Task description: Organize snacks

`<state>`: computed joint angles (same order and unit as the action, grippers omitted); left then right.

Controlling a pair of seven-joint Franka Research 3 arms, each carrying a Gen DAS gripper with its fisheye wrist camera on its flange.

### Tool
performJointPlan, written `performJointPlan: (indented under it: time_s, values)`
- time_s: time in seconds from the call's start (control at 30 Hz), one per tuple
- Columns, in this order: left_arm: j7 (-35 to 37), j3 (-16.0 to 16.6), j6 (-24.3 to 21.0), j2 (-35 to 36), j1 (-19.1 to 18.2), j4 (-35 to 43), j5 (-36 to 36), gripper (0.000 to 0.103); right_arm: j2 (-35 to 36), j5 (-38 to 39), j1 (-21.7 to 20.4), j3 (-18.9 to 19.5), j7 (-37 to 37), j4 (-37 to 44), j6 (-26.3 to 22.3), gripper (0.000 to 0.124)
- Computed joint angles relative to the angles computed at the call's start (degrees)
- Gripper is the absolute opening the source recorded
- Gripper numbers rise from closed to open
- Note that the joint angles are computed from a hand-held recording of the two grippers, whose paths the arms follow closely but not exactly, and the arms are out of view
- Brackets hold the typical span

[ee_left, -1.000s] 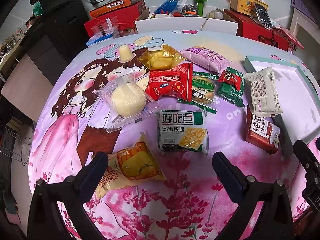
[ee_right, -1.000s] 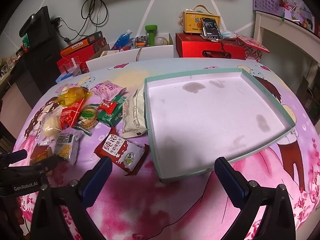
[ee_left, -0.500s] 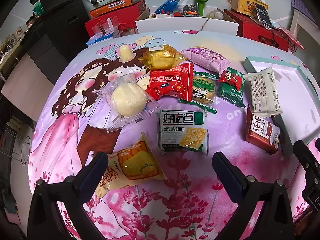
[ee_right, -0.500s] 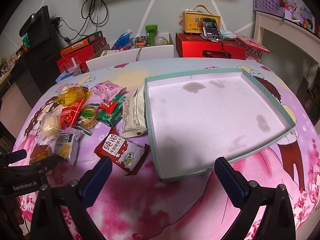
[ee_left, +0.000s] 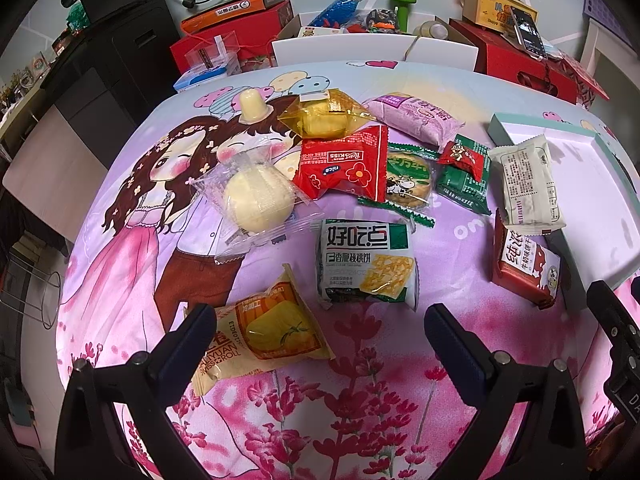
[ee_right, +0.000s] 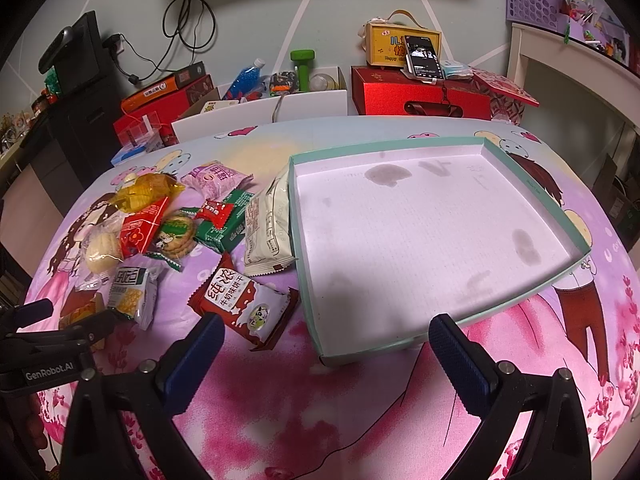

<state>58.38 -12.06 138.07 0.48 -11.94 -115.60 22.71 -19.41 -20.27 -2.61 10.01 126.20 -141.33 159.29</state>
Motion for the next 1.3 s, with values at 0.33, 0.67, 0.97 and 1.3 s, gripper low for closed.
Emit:
performJointPlan:
  time_s: [0.33,0.67,0.97,1.3]
  values:
    - [0.05,0.01,0.03,-0.01,-0.01,-0.02,-0.08,0.103,0.04,-0.17,0.03,0.0,0.18,0.0,0.05,0.103]
    - [-0.73,0.17,0.52,-0.53,0.2,-0.53,-0.42,0.103,0.16,-0.55,0.15,0.13,0.27,0.01,-0.29,0.103]
    - [-6.08,1.78,4.42,-3.26,2.99,-4.08,0.48,0.103,3.0,1.92,2.64,-1.54,-2.73,1.98,1.55,0.103]
    - [-2.0,2.78,7.56,-3.42,4.83,-6.61,-8.14,0.103,9.12,4.52,7.48,-2.58,-11.94,6.39,4.47,0.103]
